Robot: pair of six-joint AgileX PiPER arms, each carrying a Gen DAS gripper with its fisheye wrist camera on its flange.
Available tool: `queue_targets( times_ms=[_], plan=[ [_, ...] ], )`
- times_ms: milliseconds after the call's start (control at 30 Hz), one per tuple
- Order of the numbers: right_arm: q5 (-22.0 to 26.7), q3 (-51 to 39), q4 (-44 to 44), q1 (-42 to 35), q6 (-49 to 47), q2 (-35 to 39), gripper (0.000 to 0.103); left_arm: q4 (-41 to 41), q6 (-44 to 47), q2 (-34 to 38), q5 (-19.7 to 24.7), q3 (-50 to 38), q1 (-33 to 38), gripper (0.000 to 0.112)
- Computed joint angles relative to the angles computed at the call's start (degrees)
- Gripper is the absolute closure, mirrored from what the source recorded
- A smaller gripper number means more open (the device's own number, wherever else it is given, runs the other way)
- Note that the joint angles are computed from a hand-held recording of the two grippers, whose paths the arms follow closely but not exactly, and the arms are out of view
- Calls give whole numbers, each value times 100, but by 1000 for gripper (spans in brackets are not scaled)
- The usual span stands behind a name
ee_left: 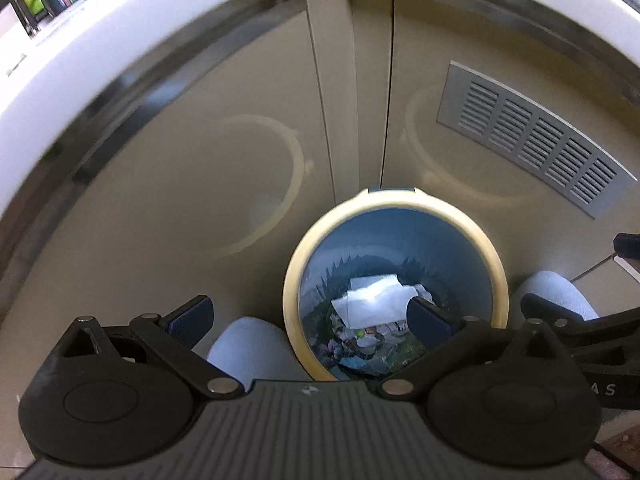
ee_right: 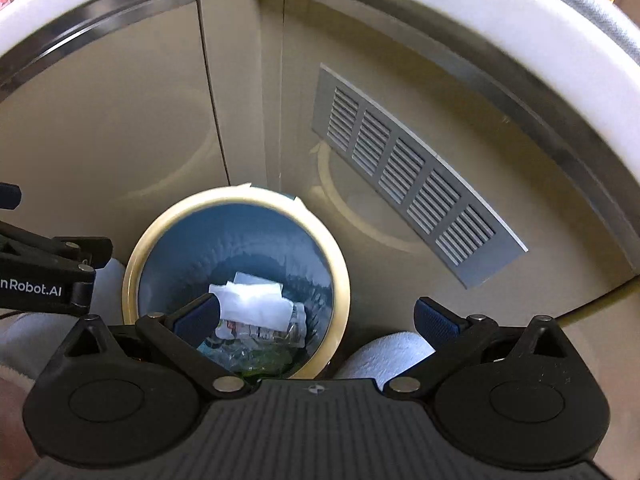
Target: Collect trash
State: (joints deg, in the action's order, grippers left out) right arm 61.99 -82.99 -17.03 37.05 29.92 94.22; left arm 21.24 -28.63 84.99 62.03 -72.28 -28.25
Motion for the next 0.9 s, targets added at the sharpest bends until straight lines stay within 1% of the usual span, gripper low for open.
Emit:
queue_targets(
  times_ms=[167, 467, 900],
  plan=[
    [85, -91, 165, -44, -154, 205, 0, -324, 235, 234, 111, -95, 186, 9],
    [77, -181, 137, -19, -166, 358, 0, -694, 421, 616, 333, -248, 389, 9],
    [58, -169, 172, -51, -225, 362, 0, -728, 461, 606, 318, -197, 429, 9]
  ],
)
